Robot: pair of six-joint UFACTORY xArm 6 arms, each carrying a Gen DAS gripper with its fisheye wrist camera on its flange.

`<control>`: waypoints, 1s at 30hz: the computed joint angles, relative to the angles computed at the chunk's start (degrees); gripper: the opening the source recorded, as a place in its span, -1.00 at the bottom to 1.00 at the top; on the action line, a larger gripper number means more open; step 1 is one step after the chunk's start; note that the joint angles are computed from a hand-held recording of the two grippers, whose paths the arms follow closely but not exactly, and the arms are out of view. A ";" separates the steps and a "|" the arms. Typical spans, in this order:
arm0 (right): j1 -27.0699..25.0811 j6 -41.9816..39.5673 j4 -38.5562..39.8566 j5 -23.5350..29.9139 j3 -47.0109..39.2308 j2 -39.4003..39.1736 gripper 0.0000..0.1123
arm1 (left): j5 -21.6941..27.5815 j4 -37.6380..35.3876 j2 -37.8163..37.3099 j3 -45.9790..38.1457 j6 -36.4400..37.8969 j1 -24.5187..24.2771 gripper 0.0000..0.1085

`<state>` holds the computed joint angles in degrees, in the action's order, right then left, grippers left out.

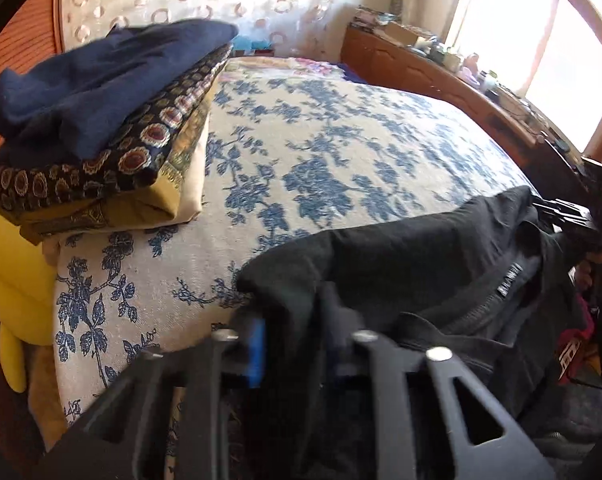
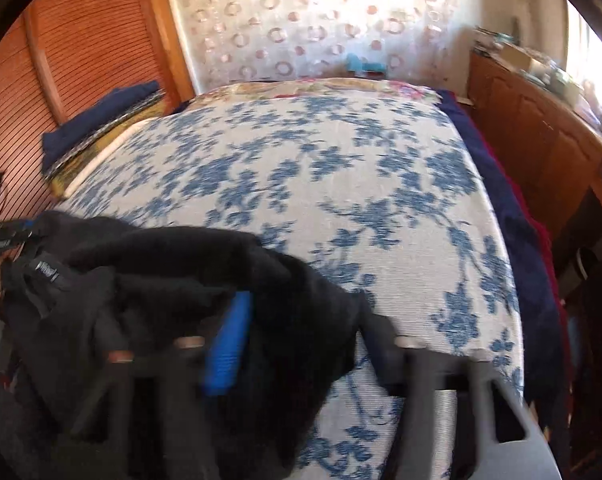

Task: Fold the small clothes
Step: 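Lift the black T-shirt with both tools and raise it off the bed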

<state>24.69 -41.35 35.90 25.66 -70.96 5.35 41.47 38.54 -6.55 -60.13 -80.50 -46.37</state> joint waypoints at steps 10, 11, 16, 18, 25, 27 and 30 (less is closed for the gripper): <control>0.40 -10.04 12.64 -4.63 9.82 -15.39 -0.74 | 14.45 17.22 -4.51 -7.65 -10.46 -12.92 -0.79; 0.29 -11.09 13.54 -4.49 10.63 -17.50 -0.74 | 15.79 19.20 -4.74 -8.72 -10.84 -14.28 -0.79; -0.97 -10.58 10.63 -3.85 12.73 -25.06 -0.74 | 23.29 25.69 -3.80 -14.66 -10.75 -19.54 -0.80; -1.55 -10.74 10.51 -3.51 13.29 -27.60 -0.74 | 25.17 27.79 -3.65 -16.20 -10.93 -20.95 -0.80; -1.55 -13.86 11.74 -5.20 17.13 -37.65 -0.74 | 31.40 35.89 -3.09 -21.81 -9.56 -25.79 -0.80; -1.10 -15.35 12.78 -6.21 17.83 -40.23 -0.74 | 32.68 37.76 -2.32 -24.12 -7.98 -26.56 -0.80; -0.74 -17.76 14.44 -6.90 17.73 -43.10 -0.74 | 33.81 39.66 -2.07 -26.18 -5.84 -26.76 -0.80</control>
<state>23.95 -59.11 50.33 18.76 -53.22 -37.76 75.29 78.21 -8.63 -86.30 -86.34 -73.13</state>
